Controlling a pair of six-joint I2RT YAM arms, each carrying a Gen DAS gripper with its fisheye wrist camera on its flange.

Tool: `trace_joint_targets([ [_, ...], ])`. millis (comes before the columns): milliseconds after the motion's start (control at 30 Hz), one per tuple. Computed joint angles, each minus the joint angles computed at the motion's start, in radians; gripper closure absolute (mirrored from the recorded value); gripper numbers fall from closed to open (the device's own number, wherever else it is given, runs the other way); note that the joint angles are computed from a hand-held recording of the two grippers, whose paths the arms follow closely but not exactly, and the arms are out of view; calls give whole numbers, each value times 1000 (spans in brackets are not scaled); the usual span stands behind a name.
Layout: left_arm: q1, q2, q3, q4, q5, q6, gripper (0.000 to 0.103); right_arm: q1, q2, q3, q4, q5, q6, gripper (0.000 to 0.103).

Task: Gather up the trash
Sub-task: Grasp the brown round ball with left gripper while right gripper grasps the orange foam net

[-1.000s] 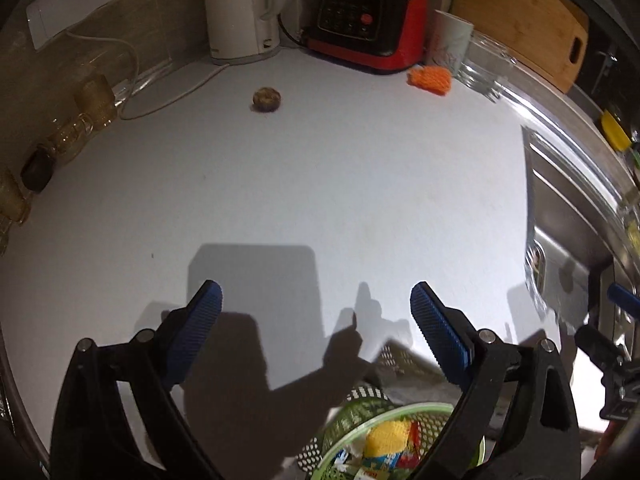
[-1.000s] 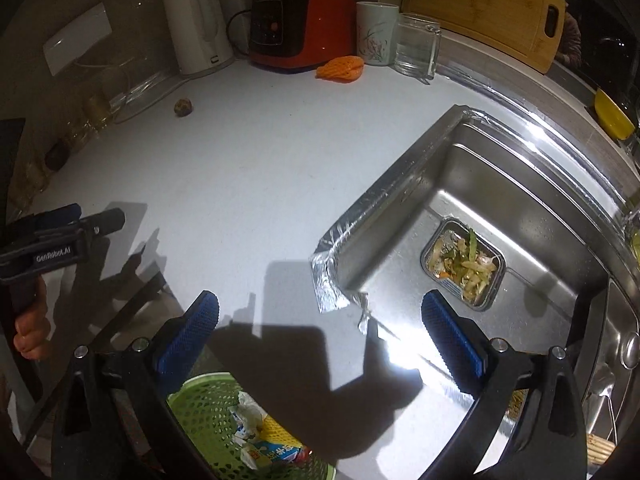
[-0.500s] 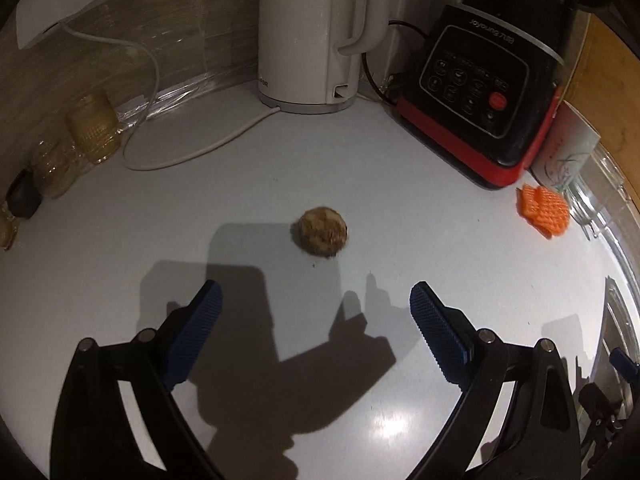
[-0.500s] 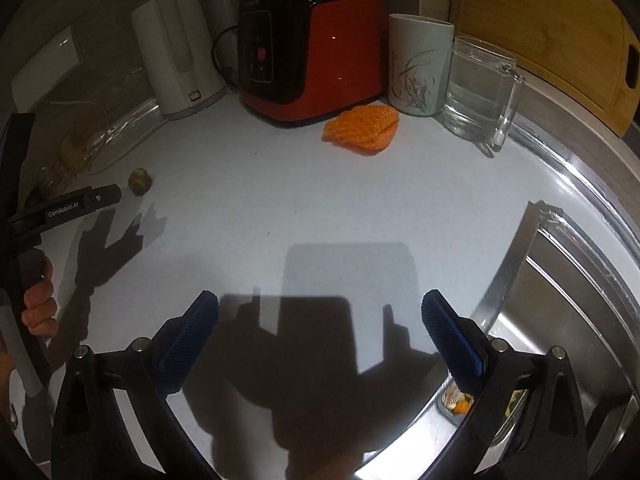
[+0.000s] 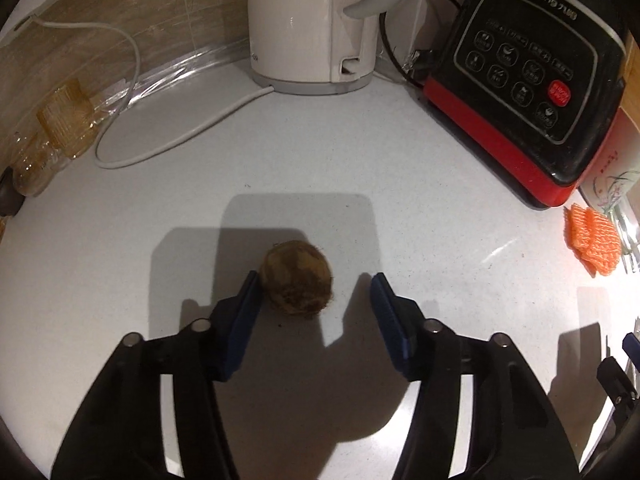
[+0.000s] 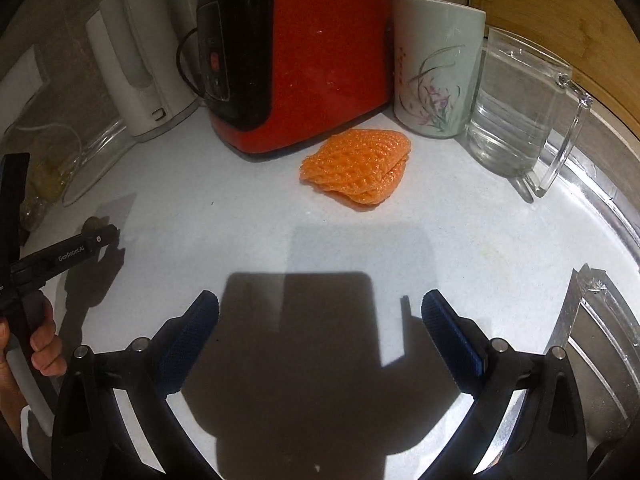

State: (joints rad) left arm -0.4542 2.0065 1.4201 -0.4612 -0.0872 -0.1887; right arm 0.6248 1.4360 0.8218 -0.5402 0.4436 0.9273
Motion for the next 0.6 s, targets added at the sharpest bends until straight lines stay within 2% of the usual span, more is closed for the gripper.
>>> trace_joint_targets([
  [133,-5,13,21,-9,-2,-23,69,-35,-17,-15,14,-14,-21,2],
  [400,-10,-18,-5,-21,-8,-26,69,-123,13,0,60,-40,-112,2],
  [600,-14,-106,-83,-32,17,-23,69,-254,125,79,130,-103,-227,2],
])
